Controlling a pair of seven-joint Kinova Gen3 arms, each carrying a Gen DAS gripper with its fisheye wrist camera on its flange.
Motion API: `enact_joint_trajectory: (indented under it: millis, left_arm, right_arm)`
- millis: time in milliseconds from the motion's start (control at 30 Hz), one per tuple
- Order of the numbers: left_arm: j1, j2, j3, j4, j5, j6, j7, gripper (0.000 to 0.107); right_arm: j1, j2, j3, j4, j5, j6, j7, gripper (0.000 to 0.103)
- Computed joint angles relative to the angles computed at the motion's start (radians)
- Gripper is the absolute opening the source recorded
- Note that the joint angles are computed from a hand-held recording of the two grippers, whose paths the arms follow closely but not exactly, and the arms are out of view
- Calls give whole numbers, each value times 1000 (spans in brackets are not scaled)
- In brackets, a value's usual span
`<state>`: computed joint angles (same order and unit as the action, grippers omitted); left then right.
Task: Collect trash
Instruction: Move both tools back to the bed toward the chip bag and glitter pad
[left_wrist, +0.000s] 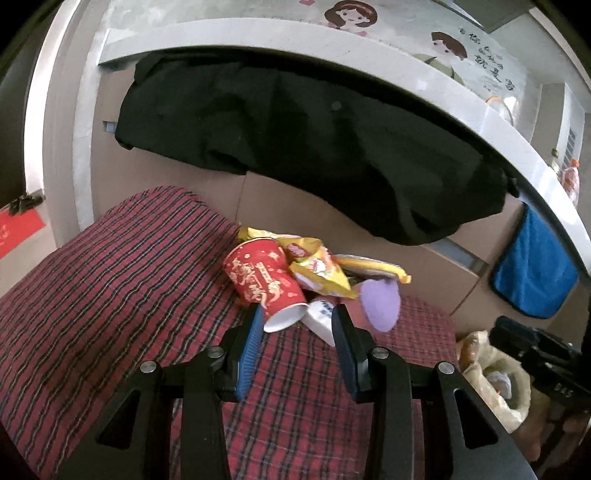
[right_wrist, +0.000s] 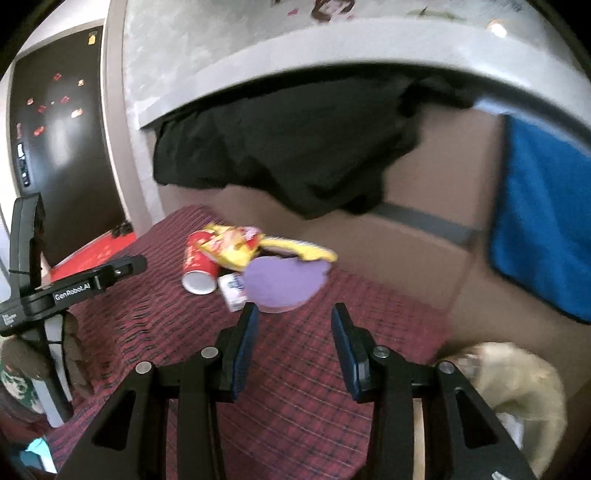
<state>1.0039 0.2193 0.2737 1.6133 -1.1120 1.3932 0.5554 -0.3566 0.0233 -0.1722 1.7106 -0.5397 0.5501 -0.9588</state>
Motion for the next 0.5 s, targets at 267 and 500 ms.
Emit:
enact_joint_trajectory:
  millis: [267,500]
  left_arm:
    - [-76,-61,-20,98,-26,-200,8,40]
    - [-223,1,59,5,-62,-240,-153,40]
  right_arm:
    - [-49,141,-32,-111,152,-15,-164,38]
    - [-46,204,-44,-166,229,-48,-222,38]
